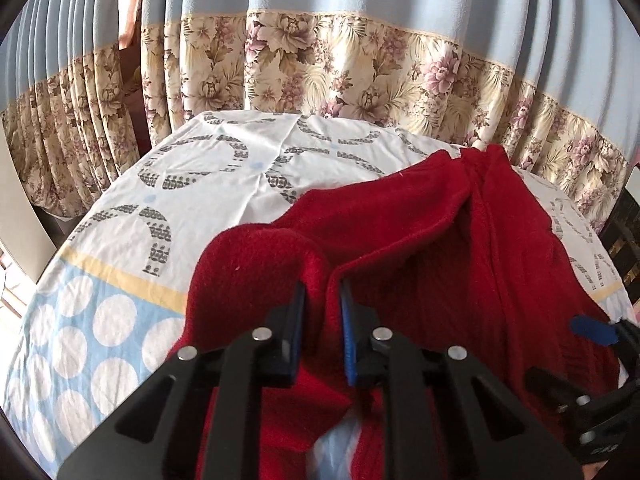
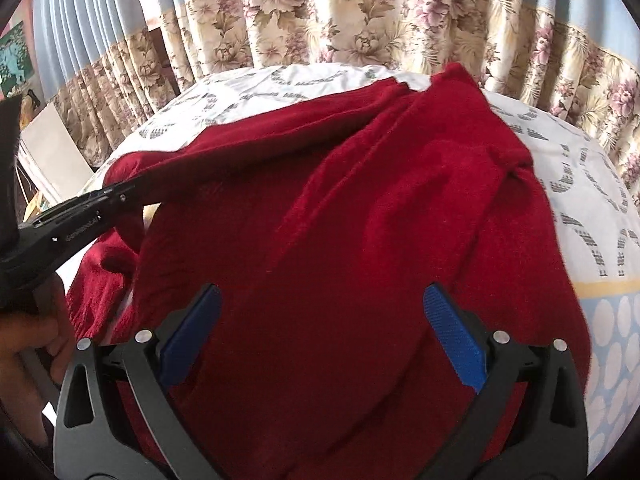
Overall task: Fold small clothes
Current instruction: 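Grasp the cardigan hem with the left gripper while the right gripper grasps it too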
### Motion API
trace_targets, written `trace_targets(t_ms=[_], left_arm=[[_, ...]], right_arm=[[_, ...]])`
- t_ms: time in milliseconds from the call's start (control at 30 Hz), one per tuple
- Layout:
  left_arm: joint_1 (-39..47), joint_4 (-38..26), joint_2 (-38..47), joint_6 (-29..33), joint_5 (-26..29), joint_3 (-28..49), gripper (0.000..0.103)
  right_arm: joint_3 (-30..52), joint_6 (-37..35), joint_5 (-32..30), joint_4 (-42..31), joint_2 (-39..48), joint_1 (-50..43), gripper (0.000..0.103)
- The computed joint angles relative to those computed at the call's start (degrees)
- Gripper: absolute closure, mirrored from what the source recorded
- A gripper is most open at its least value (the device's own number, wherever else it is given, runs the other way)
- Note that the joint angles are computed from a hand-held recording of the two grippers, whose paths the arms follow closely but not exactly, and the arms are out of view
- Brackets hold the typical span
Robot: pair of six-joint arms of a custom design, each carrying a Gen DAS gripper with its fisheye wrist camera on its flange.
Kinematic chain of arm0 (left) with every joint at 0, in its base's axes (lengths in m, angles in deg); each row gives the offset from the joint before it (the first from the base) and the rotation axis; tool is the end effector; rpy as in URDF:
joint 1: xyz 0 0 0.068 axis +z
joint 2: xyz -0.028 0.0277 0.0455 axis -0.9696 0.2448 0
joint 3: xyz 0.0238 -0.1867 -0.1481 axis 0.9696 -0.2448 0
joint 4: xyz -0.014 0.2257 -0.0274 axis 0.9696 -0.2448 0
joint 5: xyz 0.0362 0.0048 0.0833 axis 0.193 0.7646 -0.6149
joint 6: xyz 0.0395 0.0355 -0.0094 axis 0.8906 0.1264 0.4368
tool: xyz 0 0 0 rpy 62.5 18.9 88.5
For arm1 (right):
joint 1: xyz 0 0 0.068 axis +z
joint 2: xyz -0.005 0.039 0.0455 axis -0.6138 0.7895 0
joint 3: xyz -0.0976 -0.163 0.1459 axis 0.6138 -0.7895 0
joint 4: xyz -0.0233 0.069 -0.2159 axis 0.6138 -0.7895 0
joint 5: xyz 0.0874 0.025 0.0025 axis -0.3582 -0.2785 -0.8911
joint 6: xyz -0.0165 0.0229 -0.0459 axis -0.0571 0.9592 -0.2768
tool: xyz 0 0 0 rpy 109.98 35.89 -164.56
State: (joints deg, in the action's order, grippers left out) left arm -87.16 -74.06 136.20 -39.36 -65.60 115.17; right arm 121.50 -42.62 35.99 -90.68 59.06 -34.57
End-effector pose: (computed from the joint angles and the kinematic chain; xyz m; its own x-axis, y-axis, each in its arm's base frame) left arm 0.3099 -0.0562 0.1643 -0.6621 -0.1674 -0.7305 -0.1242 0.9858 -0.1134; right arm 0.3172 0.0283 0.1729 -0.7560 -0.2463 -0.6065 -0.3842 0.9171 0.1065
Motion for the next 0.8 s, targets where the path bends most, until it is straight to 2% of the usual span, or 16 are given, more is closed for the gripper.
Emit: trace_targets(t_ms=[67, 233, 300, 367, 400, 433, 500, 667, 800], left_arm=[[0.0, 0.0, -0.8, -1.0, 0.3, -0.7, 0.086], [-0.5, -1.4, -1.9, -3.7, 0.8, -1.3, 0.086], [-1.1, -1.7, -1.7, -4.3, 0.7, -1.4, 0.086], [-1.3, -1.7, -1.9, -4.7, 0.6, -1.7, 0.086], [-1.3, -1.7, -1.9, -4.8, 0.8, -1.8, 0.086], [-1.3, -1.7, -2.0, -4.9, 1.0, -1.8, 0.086], [-1.1, -1.9, -2.4, -5.0, 1.4, -1.9, 0.086], [-1.0, -2.4, -2.6, -4.7, 1.1, -1.5, 0.086], [-0.2, -2.9, -1.7, -4.7, 1.6, -0.1, 0.086]], right_arm=[[1.3, 0.3, 1.6, -0.7, 1.8, 1.4, 0.017], [4.1, 2.1, 3.8, -1.2, 5.5, 3.1, 0.019], [6.0, 2.3, 4.3, -2.2, 7.2, 3.5, 0.028], [6.7, 2.0, 4.9, -2.6, 7.8, 3.6, 0.05], [7.2, 1.5, 3.7, -3.3, 7.7, 2.9, 0.058], [7.7, 1.2, 2.6, -4.0, 7.5, 2.2, 0.074], [8.7, 0.1, -2.0, -6.6, 6.5, -0.3, 0.093], [9.3, -2.4, -4.3, -9.3, 2.5, -4.4, 0.095], [13.8, -3.3, -4.5, -10.2, 4.9, -7.8, 0.096]])
